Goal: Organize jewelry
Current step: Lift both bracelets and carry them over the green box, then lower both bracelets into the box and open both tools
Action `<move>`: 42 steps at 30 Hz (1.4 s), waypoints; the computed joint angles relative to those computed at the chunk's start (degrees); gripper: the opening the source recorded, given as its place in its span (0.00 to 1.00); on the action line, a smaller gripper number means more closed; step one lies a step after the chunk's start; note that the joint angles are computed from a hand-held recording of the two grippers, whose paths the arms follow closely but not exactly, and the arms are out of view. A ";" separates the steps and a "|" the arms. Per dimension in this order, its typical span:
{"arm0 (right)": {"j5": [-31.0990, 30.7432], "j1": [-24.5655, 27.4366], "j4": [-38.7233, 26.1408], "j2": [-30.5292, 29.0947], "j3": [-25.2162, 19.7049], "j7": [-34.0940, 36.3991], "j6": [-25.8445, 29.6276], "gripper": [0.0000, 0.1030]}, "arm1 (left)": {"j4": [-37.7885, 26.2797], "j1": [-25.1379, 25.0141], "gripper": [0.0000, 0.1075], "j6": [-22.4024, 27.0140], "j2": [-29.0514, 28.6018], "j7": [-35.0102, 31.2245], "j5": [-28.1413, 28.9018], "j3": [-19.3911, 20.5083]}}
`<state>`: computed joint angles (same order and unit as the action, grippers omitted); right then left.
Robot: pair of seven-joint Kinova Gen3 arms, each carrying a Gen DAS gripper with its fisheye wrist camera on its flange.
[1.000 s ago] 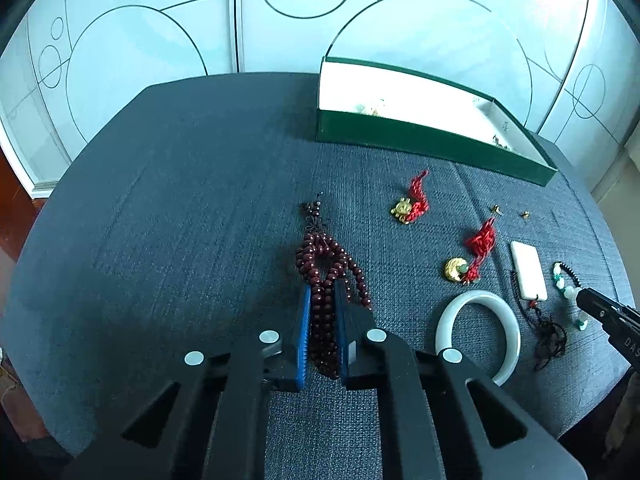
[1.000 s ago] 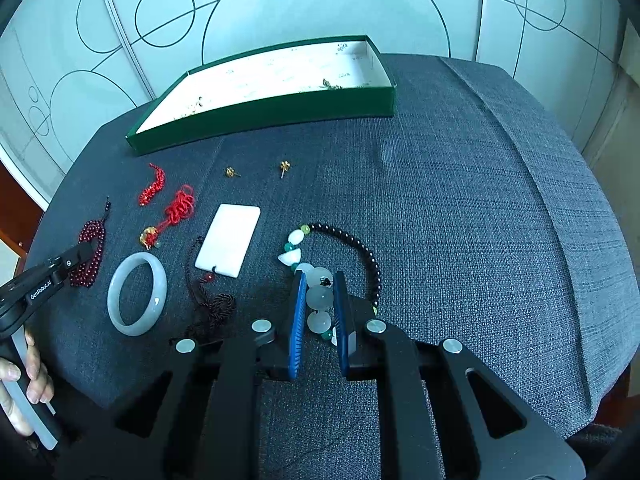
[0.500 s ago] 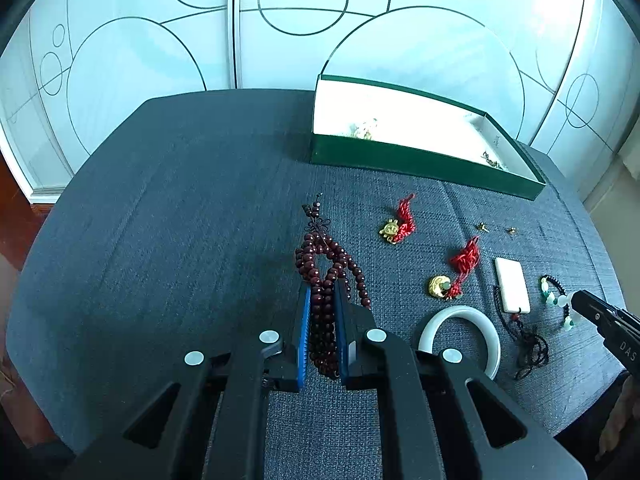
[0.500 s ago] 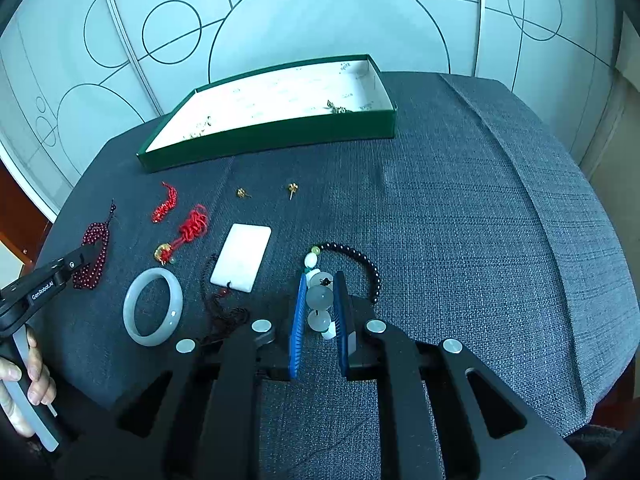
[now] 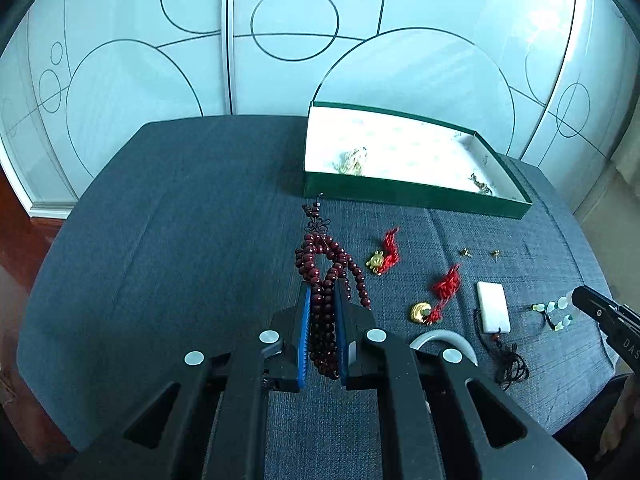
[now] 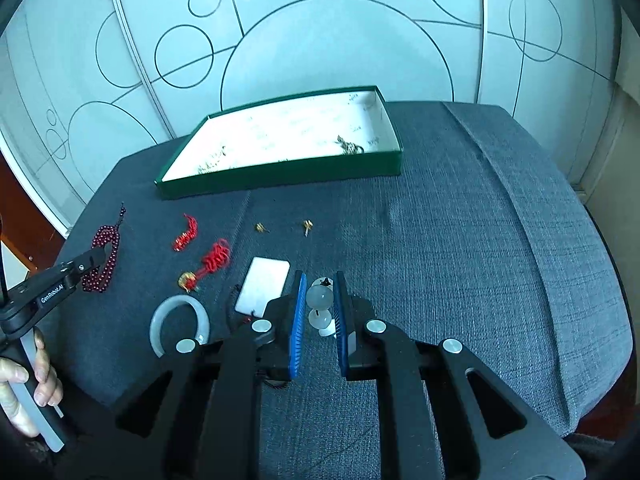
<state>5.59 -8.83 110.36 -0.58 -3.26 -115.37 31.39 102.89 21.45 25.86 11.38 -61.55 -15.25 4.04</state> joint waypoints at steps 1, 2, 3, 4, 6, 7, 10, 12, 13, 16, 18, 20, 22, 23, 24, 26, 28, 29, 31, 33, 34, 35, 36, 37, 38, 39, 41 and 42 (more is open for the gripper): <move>-0.20 0.01 -0.35 -0.08 0.02 0.19 0.10 0.13 | -0.39 -0.07 0.10 0.13 0.12 -0.18 0.15 0.13; -0.56 0.07 -0.60 -0.10 0.09 0.57 0.18 0.13 | -0.78 -0.25 0.10 0.33 0.15 -0.54 0.46 0.31; -1.07 0.16 -1.05 -0.10 0.19 1.14 0.32 0.13 | -1.16 -0.45 0.10 0.47 0.29 -0.93 0.84 0.48; -1.24 0.22 -1.51 -0.09 0.24 1.42 0.40 0.13 | -1.52 -0.68 0.10 0.63 0.31 -1.40 1.31 0.66; -1.20 0.31 -2.08 -0.17 0.27 1.65 0.35 0.13 | -2.27 -0.65 0.10 0.97 0.38 -1.76 1.49 0.64; -1.12 0.34 -2.63 -0.17 0.27 1.79 0.35 0.13 | -2.61 -0.65 0.10 1.03 0.49 -1.90 1.58 0.64; -0.92 0.42 -4.14 0.07 0.31 2.31 0.22 0.13 | -3.94 -0.45 0.10 1.31 0.67 -2.24 1.60 0.57; -0.98 0.51 -5.16 0.32 0.41 2.75 0.15 0.13 | -5.25 -0.55 0.10 1.51 0.98 -2.88 1.86 0.74; -0.78 0.52 -5.96 0.54 0.43 2.88 0.17 0.13 | -5.69 -0.60 0.10 1.54 1.04 -3.25 2.07 0.83; -1.08 0.71 -8.43 1.40 0.73 3.75 0.04 0.13 | -8.28 -0.23 0.10 1.78 1.90 -4.10 1.88 0.76; -1.27 0.82 -10.35 2.21 0.92 4.16 0.15 0.13 | -10.38 0.08 0.10 1.86 2.83 -4.74 1.72 0.70; -2.00 1.05 -12.90 3.57 1.19 5.25 0.19 0.13 | -13.17 -0.16 0.10 2.38 4.19 -6.26 2.54 1.10; -1.72 1.00 -15.39 5.03 1.42 5.38 0.48 0.13 | -16.09 -0.49 0.10 3.11 5.84 -8.15 3.80 1.57; -1.98 1.09 -16.27 5.64 1.51 5.75 0.51 0.13 | -17.94 -0.53 0.10 3.71 6.91 -9.06 4.34 1.71; -2.92 1.45 -17.70 6.68 1.57 6.83 0.61 0.13 | -19.53 -0.62 0.10 4.20 7.88 -10.00 4.91 1.80; -4.15 1.94 -20.36 8.70 1.70 8.30 1.02 0.13 | -23.76 -0.40 0.10 5.53 10.47 -11.48 5.74 1.74; -5.27 2.39 -22.88 10.86 1.79 9.54 1.31 0.13 | -27.57 -0.37 0.10 6.83 12.95 -12.99 6.79 1.76; -5.03 2.22 -24.47 12.32 2.06 9.52 1.56 0.13 | -29.52 0.21 0.10 7.32 14.39 -13.24 6.69 1.23; -5.61 2.56 -26.88 14.96 2.11 10.34 1.95 0.13 | -32.47 0.88 0.10 8.33 16.61 -13.87 6.89 0.61; -6.03 2.69 -28.69 17.27 2.19 10.85 2.57 0.13 | -35.68 1.32 0.10 9.56 19.38 -14.56 7.25 0.20; -6.10 2.66 -29.42 18.41 2.27 10.98 2.93 0.13 | -37.34 1.51 0.10 10.30 20.95 -14.90 7.41 0.01; -6.17 2.67 -30.11 19.61 2.33 11.14 3.28 0.13 | -39.17 1.41 0.10 11.40 22.62 -15.57 7.81 0.14; -6.30 2.78 -30.86 20.92 2.37 11.37 3.69 0.13 | -40.34 1.66 0.10 12.18 23.69 -15.81 7.98 -0.11; -6.23 2.66 -31.85 22.57 2.63 11.21 4.41 0.13 | -42.27 1.88 0.10 13.57 25.49 -16.09 8.12 -0.30; -6.43 2.88 -32.20 23.61 2.63 11.34 4.70 0.13 | -43.26 1.94 0.10 14.33 26.44 -16.42 8.34 -0.43; -6.61 3.00 -32.79 24.79 2.69 11.31 5.13 0.13 | -44.86 2.25 0.10 15.44 27.99 -16.53 8.34 -0.76; -6.57 3.00 -34.00 27.18 3.02 11.05 6.04 0.13 | -46.42 2.71 0.10 16.26 29.78 -16.80 8.41 -1.23; -6.44 2.92 -34.31 27.94 3.17 10.91 6.20 0.13 | -47.41 2.84 0.10 16.86 30.78 -16.89 8.51 -1.36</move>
<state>-0.85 -5.91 76.05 27.36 -0.10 -104.47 37.59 55.48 24.29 42.72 42.16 -78.44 -6.74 2.68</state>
